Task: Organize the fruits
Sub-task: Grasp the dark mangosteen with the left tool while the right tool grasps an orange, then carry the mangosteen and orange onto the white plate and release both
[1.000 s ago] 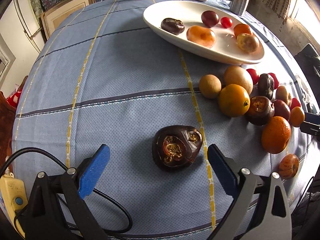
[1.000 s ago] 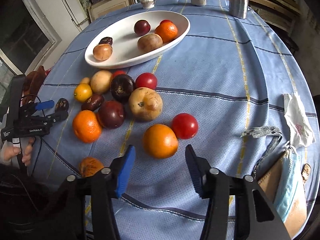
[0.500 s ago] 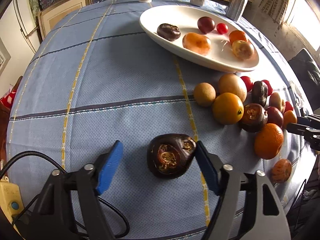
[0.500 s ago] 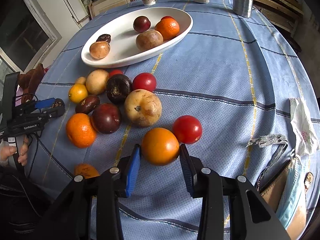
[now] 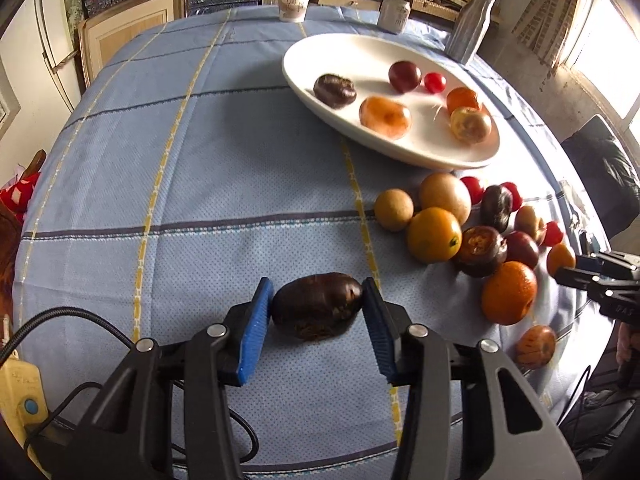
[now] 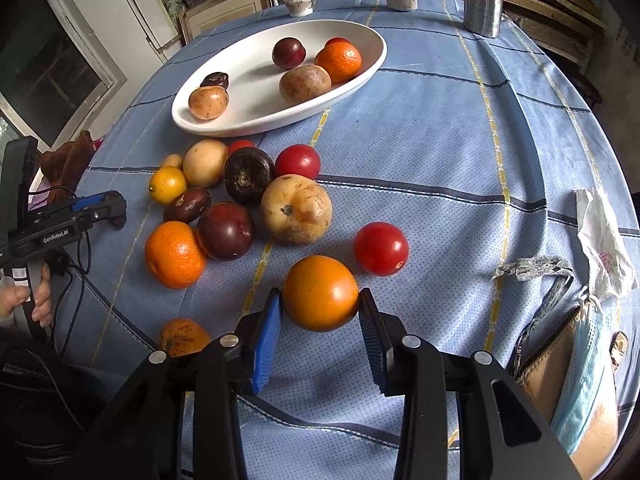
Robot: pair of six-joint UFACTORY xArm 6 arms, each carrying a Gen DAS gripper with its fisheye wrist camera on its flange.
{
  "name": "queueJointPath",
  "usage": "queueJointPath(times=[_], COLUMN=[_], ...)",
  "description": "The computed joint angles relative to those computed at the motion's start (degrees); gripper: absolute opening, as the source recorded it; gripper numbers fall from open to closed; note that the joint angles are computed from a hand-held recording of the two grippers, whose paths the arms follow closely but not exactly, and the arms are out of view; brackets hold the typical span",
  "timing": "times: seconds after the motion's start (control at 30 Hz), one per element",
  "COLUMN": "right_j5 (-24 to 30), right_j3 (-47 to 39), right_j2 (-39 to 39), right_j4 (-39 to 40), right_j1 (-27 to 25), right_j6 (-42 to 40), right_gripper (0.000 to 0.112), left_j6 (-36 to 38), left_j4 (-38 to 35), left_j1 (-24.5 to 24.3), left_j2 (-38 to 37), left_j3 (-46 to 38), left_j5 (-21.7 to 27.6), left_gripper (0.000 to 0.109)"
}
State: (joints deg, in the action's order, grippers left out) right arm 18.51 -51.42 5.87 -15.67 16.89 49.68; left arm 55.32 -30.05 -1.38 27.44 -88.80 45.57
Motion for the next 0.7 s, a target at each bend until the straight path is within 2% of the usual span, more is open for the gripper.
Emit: queueJointPath(times=[0.17,0.43,0.53,0.7], right_j5=[-0.5,-0.7,-0.1,-1.7], right_j3=[1.2,1.2,-1.2,-9.8], right_j2=[-0.9,-4.1,-4.4,0.4], right_j4=[-1.4,-9.0,-10.9,-8.2], right_j1=[0.0,-0.7,-2.2,-6.2], right_j6=[2.0,7.5,7.1,-0.5], right_gripper=[0.039,0.039,0.039,0.039], left_j6=[0.5,0.7,0.2,-3.7], left_j4=[-0.7,-1.2,-2.4,-1.5], left_j1=[-0.2,-1.4,-2.6,-5.3], left_j2=[-0.1,0.3,3.2,11.1], left_j3=[-0.9,-3.4,-9.8,-24.3], left_j5=[0.3,1.0,1.9,3.5], left_gripper=[0.045,0.045,0.045,0.045])
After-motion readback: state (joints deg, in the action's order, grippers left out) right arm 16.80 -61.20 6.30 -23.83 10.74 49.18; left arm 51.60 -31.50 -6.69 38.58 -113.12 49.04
